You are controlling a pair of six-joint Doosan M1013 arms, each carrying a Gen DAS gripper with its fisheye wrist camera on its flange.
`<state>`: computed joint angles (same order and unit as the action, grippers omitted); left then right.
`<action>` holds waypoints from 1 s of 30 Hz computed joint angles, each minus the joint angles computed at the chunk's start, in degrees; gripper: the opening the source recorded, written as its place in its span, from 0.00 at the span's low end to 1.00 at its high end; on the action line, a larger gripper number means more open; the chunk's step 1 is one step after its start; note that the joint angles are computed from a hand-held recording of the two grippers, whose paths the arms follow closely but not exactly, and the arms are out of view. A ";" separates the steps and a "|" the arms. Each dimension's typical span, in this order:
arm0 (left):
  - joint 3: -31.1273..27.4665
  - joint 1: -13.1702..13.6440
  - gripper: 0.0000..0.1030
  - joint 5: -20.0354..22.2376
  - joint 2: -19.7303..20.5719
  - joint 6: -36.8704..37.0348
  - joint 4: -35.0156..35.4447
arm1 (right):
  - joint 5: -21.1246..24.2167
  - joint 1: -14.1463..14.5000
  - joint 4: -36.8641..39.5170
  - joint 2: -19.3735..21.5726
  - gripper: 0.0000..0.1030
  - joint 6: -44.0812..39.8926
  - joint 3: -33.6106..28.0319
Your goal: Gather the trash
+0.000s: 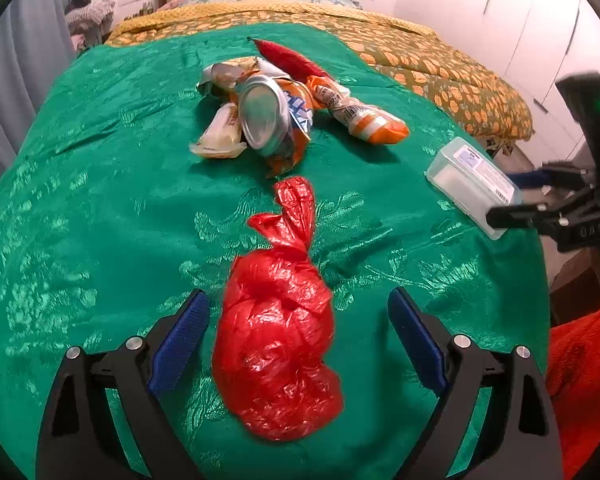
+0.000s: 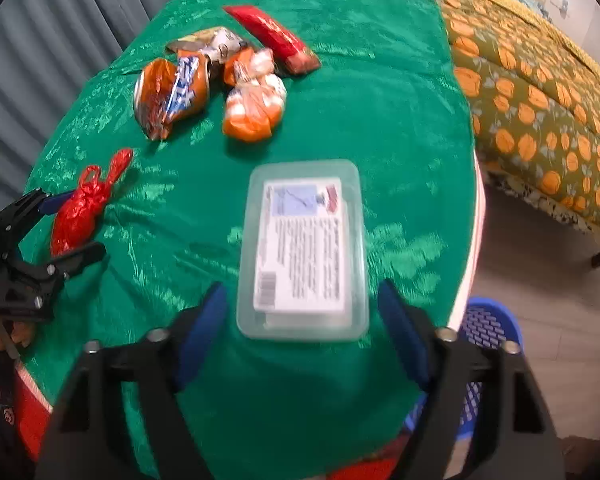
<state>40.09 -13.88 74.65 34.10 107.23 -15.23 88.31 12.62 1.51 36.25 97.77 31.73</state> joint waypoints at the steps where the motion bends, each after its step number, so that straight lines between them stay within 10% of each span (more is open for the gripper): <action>1: 0.22 0.01 0.87 -0.27 -0.16 -0.16 0.00 | -0.05 0.02 -0.07 0.31 0.75 0.04 -0.51; 4: 0.53 0.05 0.80 -0.98 -0.46 -1.32 0.36 | 0.90 0.09 0.00 1.95 0.64 -1.19 -3.36; 7: 1.18 -0.50 0.42 -1.78 -1.01 -1.69 3.58 | -0.69 -0.55 0.97 1.18 0.58 -1.09 -2.26; 18: 2.55 -2.70 0.41 -1.39 -3.53 -1.40 -8.51 | -18.15 -7.09 10.19 -14.77 0.58 1.93 22.23; 30: -6.55 -13.86 0.42 6.84 2.61 -3.54 -13.72 | -24.19 -14.54 -1.81 -23.47 0.58 11.15 40.23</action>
<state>33.55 -27.73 81.49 36.71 103.69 -28.95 64.12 -1.92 -0.30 12.78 108.92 71.96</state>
